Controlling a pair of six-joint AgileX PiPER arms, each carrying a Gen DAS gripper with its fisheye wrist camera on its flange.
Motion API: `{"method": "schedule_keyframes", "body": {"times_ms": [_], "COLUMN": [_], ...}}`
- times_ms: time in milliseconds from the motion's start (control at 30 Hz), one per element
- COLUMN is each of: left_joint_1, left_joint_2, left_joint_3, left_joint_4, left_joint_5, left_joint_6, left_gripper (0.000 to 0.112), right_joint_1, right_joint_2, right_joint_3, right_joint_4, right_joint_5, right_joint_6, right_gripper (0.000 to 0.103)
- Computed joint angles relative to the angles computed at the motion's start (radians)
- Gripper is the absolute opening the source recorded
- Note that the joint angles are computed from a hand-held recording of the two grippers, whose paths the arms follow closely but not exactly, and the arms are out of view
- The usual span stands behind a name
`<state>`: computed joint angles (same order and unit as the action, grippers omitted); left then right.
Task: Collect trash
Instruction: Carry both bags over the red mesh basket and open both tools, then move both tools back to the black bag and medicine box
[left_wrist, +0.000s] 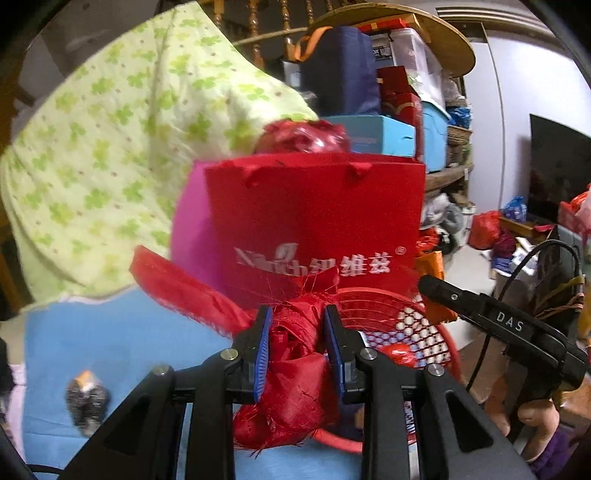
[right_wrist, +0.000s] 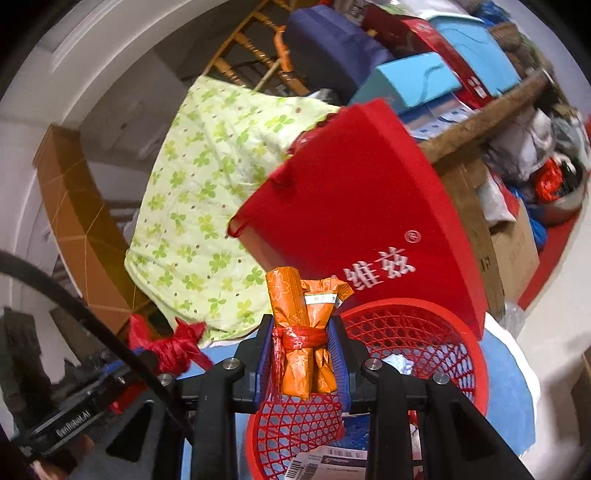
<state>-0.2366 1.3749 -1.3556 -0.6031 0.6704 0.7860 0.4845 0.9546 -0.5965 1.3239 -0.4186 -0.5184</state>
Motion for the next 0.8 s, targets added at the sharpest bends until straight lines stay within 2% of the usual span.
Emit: {"method": "schedule_keyframes", "body": {"times_ms": [133, 233, 267, 300, 333, 400, 567, 667, 800], "left_joint_1": [-0.019, -0.035, -0.038, -0.033, -0.024, 0.004, 0.124, 0.259, 0.468], "left_joint_2": [0.060, 0.086, 0.089, 0.090, 0.092, 0.090, 0.063, 0.049, 0.078], "left_joint_3": [-0.020, -0.018, -0.010, -0.001, 0.005, 0.021, 0.086, 0.149, 0.199], "left_joint_4": [-0.070, -0.065, -0.059, -0.063, -0.068, -0.076, -0.111, -0.167, -0.222], "left_joint_5": [0.019, 0.007, -0.004, -0.007, -0.003, 0.001, 0.002, 0.010, 0.017], "left_joint_6": [0.044, 0.042, 0.041, 0.049, 0.055, 0.066, 0.137, 0.227, 0.331], "left_gripper": [0.037, 0.057, 0.060, 0.061, 0.061, 0.061, 0.065, 0.066, 0.066], "right_joint_1": [-0.094, -0.180, -0.192, -0.199, -0.195, -0.170, -0.059, 0.052, 0.203], "right_joint_2": [-0.018, -0.018, -0.016, -0.018, -0.024, -0.035, 0.003, 0.058, 0.164], "right_joint_3": [0.031, 0.047, 0.048, 0.056, 0.066, 0.078, 0.037, -0.017, -0.110], "right_joint_4": [-0.075, -0.262, -0.283, -0.332, -0.373, -0.385, -0.237, -0.155, -0.149], "right_joint_5": [0.083, 0.171, 0.180, 0.176, 0.160, 0.113, 0.015, -0.079, -0.194], "right_joint_6": [0.141, 0.358, 0.387, 0.448, 0.496, 0.508, 0.342, 0.206, 0.104], "right_gripper": [0.034, 0.037, 0.042, 0.064, 0.073, 0.073, 0.073, 0.073, 0.073]}}
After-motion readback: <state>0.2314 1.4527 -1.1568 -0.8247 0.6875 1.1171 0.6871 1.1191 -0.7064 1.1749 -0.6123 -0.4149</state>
